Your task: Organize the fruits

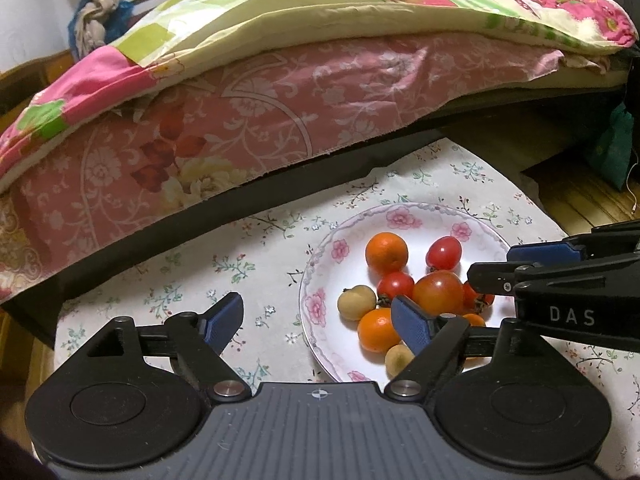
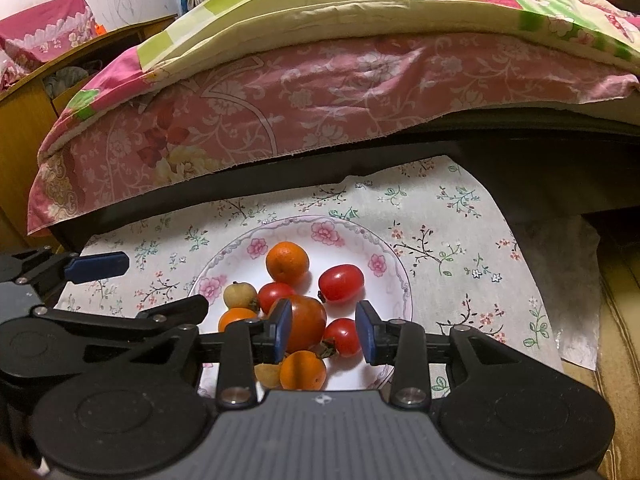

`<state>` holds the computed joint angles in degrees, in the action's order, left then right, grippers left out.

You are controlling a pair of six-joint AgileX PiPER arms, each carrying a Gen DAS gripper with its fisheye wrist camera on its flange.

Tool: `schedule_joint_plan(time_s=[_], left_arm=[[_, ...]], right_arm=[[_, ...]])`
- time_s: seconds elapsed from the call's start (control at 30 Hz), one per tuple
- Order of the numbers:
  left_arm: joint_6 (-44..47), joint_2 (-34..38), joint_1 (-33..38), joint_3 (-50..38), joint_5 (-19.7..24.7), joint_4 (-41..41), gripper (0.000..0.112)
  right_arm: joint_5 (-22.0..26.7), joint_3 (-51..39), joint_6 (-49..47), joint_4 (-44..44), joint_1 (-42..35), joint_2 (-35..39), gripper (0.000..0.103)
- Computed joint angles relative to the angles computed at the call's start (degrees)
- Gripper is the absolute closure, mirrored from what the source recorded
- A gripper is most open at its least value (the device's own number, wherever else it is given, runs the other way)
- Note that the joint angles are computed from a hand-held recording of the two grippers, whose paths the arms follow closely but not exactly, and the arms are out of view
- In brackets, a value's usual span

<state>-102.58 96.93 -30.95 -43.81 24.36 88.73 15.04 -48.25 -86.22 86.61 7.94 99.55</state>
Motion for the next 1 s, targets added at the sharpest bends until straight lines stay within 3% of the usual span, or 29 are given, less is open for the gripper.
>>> schedule_joint_plan(time_s=[0.5, 0.63, 1.0], left_arm=[[0.2, -0.57, -4.33, 1.23, 4.1, -2.42, 0.026], [-2.35, -1.48, -5.97, 2.96, 6.6, -1.34, 0.014], [-4.86, -2.37, -6.33, 4.26, 7.36, -0.65, 0.01]], right_arm=[[-2.22, 2.41, 4.64, -5.17, 0.36, -2.22, 0.068], [-2.51, 3.7, 4.08, -4.94, 0.3, -3.64, 0.064], [-3.84, 5.6, 3.91, -4.91, 1.58, -5.66, 0.063]])
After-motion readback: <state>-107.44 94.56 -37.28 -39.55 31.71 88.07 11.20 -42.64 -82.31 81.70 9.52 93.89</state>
